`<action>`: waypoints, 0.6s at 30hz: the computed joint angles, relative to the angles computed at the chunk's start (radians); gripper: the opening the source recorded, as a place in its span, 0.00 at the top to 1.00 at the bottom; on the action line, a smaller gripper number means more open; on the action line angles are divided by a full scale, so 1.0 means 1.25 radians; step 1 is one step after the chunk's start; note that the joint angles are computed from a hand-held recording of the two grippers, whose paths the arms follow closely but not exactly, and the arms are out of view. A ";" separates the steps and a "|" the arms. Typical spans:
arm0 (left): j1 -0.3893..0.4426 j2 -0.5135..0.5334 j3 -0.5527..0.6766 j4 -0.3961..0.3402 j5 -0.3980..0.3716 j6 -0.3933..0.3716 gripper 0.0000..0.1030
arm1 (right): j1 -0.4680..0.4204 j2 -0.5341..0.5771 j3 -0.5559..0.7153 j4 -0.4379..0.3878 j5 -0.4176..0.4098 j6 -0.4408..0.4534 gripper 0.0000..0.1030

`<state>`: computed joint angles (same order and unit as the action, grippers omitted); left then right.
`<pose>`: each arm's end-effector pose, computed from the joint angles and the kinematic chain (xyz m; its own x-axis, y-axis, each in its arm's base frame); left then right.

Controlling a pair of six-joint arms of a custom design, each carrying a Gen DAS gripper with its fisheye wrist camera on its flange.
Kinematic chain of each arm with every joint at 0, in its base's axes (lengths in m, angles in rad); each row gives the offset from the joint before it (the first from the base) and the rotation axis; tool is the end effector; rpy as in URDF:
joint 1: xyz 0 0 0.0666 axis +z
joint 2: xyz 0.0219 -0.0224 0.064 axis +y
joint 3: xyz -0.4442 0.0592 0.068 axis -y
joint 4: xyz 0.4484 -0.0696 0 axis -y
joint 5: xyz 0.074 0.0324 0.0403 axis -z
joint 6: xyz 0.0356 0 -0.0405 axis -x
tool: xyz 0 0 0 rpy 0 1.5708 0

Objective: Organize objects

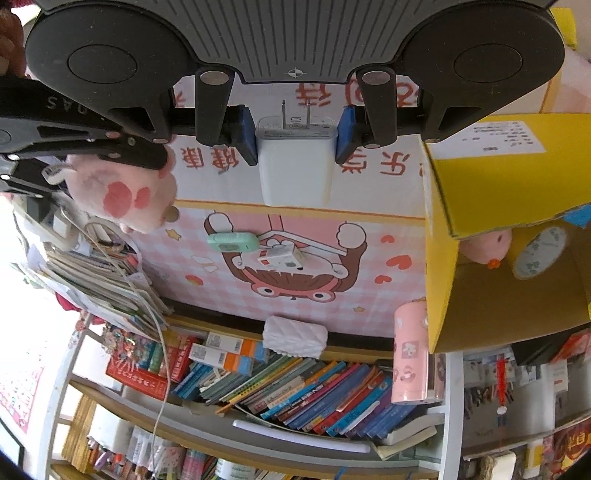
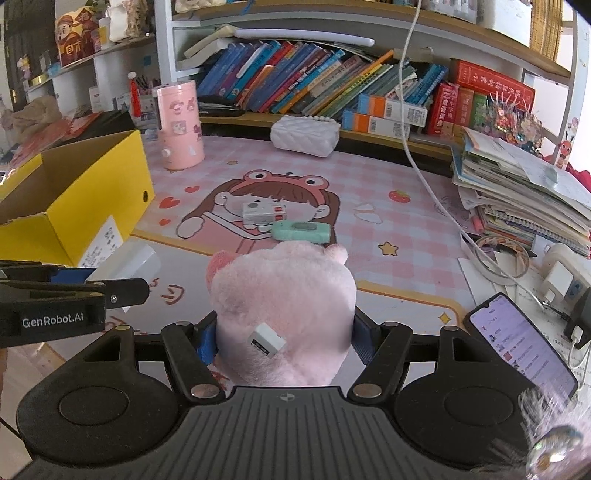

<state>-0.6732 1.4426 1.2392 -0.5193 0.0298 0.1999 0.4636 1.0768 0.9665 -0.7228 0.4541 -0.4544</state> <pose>0.4320 -0.3464 0.4166 -0.6340 0.2518 -0.7312 0.5252 0.8342 -0.1682 0.3542 0.1592 0.4260 -0.6553 0.1134 -0.7468 0.1666 0.9860 0.0035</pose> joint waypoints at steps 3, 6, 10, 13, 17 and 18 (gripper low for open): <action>0.011 -0.022 -0.021 0.003 0.019 -0.015 0.60 | 0.026 0.009 0.010 -0.010 0.018 -0.018 0.36; 0.025 -0.046 -0.043 0.006 0.028 -0.025 0.60 | 0.052 0.021 0.022 -0.024 0.031 -0.042 0.36; 0.051 -0.082 -0.075 0.002 0.034 -0.026 0.60 | 0.090 0.043 0.041 -0.040 0.044 -0.071 0.36; 0.072 -0.110 -0.097 -0.007 0.033 -0.024 0.60 | 0.123 0.060 0.055 -0.042 0.050 -0.082 0.36; 0.103 -0.148 -0.126 -0.016 0.031 -0.023 0.60 | 0.163 0.084 0.074 -0.039 0.053 -0.087 0.36; 0.111 -0.157 -0.133 -0.018 0.030 -0.024 0.60 | 0.172 0.091 0.079 -0.038 0.054 -0.089 0.36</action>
<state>-0.5348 1.2466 1.0733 -0.5413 0.0677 0.1702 0.6792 1.1904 1.0651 -0.7708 0.5215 -0.5655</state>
